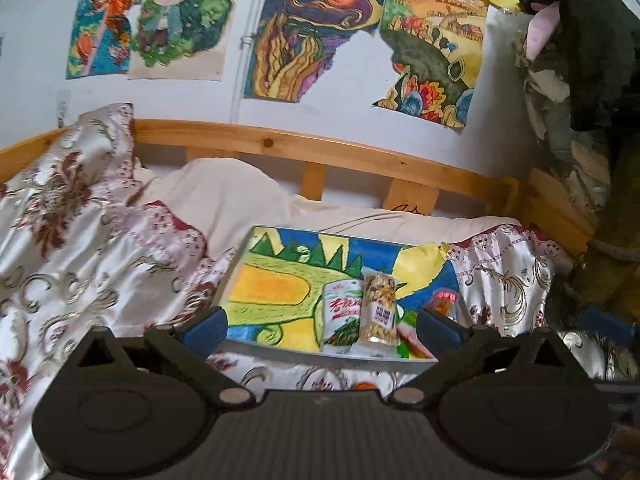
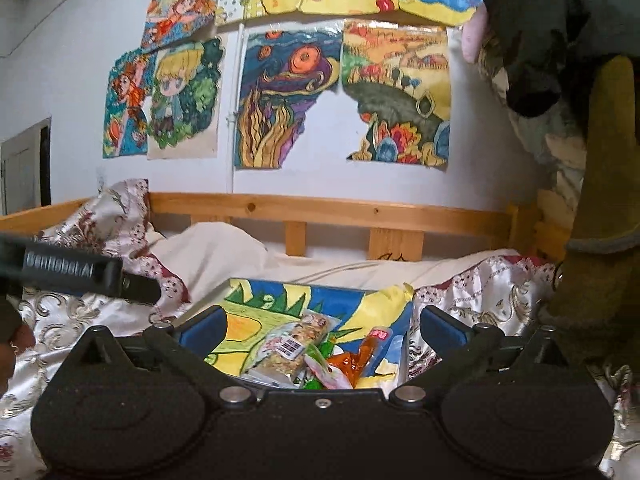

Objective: Organize snacks
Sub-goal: 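Lower both packs into the tray and open both grippers, then pull both tools back from the tray toward the remaining snacks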

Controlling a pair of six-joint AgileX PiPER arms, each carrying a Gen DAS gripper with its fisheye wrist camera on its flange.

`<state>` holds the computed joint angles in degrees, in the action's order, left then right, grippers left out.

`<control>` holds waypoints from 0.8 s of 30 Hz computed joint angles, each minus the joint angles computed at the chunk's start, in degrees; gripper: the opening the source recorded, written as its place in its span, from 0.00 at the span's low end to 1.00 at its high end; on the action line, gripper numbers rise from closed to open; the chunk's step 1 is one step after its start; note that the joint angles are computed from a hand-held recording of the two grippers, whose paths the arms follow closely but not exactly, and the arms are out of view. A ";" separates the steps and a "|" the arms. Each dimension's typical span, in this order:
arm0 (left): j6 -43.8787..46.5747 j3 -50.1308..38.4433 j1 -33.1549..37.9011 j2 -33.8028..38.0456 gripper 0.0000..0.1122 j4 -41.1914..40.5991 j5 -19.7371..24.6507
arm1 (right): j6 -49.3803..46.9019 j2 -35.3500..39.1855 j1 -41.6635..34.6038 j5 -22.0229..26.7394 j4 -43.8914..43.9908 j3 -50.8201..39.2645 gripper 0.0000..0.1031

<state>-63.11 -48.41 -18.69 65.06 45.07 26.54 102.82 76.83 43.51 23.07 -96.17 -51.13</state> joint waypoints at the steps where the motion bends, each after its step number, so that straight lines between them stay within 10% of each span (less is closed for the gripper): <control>1: -1.18 0.97 -0.85 -1.39 0.91 0.98 1.10 | -1.46 -0.97 0.88 0.81 1.59 0.22 0.99; 24: -23.82 19.81 -28.26 -21.62 0.91 14.78 30.03 | -4.86 -10.81 28.21 28.41 12.91 11.45 0.99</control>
